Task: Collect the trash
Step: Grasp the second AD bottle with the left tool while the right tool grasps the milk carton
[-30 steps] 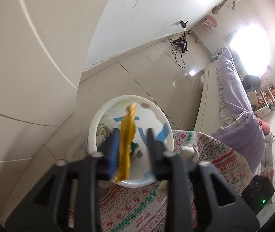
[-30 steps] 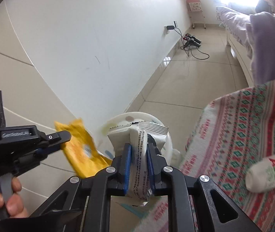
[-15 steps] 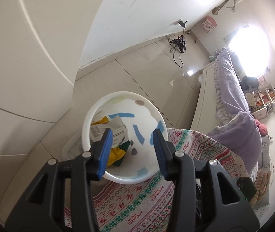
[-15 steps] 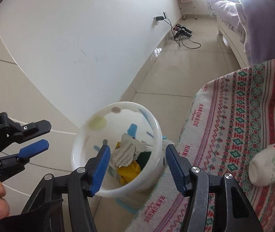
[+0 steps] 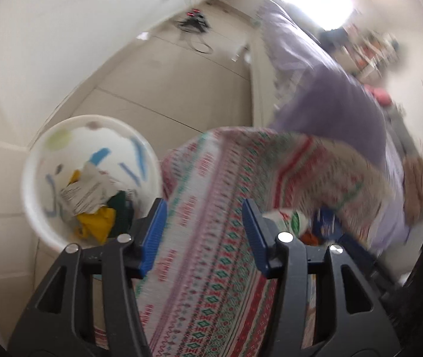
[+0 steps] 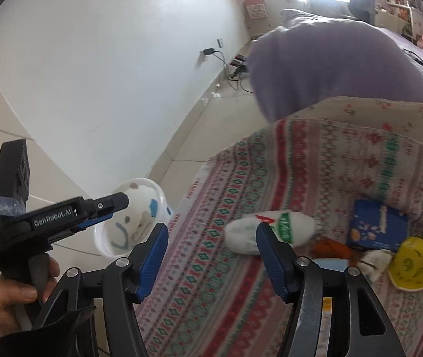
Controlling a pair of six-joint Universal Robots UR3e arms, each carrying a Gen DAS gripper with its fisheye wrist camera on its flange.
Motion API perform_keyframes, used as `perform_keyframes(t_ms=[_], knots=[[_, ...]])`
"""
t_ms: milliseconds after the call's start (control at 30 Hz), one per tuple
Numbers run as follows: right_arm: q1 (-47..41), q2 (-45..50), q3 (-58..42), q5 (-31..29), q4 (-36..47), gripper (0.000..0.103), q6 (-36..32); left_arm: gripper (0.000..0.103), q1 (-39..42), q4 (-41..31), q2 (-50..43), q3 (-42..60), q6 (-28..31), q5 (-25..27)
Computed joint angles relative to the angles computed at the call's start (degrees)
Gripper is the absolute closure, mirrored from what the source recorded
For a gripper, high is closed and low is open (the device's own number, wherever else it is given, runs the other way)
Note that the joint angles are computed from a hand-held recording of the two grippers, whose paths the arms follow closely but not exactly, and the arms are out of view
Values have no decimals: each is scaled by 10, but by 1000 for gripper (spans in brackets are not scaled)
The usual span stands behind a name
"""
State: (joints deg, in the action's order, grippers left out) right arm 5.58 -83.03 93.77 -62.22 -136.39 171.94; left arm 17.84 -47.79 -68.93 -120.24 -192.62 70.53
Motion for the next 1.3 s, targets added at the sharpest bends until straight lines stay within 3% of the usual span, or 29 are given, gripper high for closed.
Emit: perform_keyframes(t_ms=[100, 233, 333, 533, 767, 1000, 1100, 1167, 1200, 1300], knots=[[-84, -48, 11, 12, 80, 36, -49, 44, -91, 28, -72, 49, 1, 52], [-216, -101, 66, 43, 112, 34, -98, 44, -203, 56, -177, 129, 15, 128], [-281, -79, 53, 46, 151, 34, -80, 44, -285, 75, -244, 183, 58, 193], [-360, -38, 10, 78, 224, 34, -94, 44, -394, 33, -394, 305, 131, 346], [-362, -43, -1, 76, 278, 34, -147, 44, -425, 24, -473, 378, 171, 386], [-326, -42, 5, 44, 267, 33, -199, 44, -398, -6, -506, 434, 159, 367], [-303, -28, 6, 18, 260, 33, -208, 46, -357, -25, -504, 436, 147, 299], [-290, -29, 14, 6, 251, 33, -209, 76, -334, -37, -500, 437, 136, 264], [-286, -31, 17, 5, 252, 33, -214, 82, -322, -46, -497, 439, 122, 247], [-272, -35, 23, 8, 251, 33, -224, 82, -294, -35, -477, 414, 113, 202]])
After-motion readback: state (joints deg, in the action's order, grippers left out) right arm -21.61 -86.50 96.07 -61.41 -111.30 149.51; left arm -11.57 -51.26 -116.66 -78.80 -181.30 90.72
